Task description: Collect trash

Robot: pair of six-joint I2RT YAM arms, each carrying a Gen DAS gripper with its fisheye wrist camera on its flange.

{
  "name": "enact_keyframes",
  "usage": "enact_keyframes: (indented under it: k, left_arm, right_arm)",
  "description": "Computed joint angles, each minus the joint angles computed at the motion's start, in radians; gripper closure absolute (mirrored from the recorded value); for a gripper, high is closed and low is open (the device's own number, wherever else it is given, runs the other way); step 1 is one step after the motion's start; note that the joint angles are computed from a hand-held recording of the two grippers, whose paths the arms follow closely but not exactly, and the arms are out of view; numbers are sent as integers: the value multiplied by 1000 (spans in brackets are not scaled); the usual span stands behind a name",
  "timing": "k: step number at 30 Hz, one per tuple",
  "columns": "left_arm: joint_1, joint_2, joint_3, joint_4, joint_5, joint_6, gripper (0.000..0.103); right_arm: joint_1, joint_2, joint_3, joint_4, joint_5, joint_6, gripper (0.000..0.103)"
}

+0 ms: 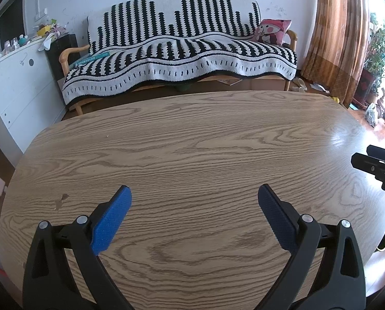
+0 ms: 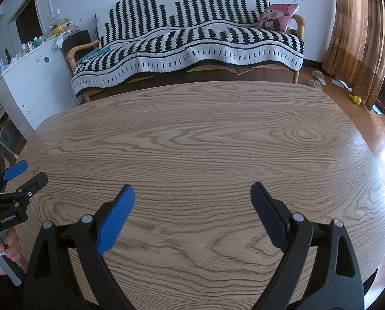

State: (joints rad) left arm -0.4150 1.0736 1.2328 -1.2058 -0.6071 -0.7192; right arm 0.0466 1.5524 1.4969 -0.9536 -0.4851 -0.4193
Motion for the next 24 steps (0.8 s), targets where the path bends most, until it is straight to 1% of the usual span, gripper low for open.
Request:
enact_keyframes:
  k: [24]
  left_arm:
    - [-24,8,14,-34,-19,-32,8]
  right_arm:
    - [4,4,18,-11,2,5,15]
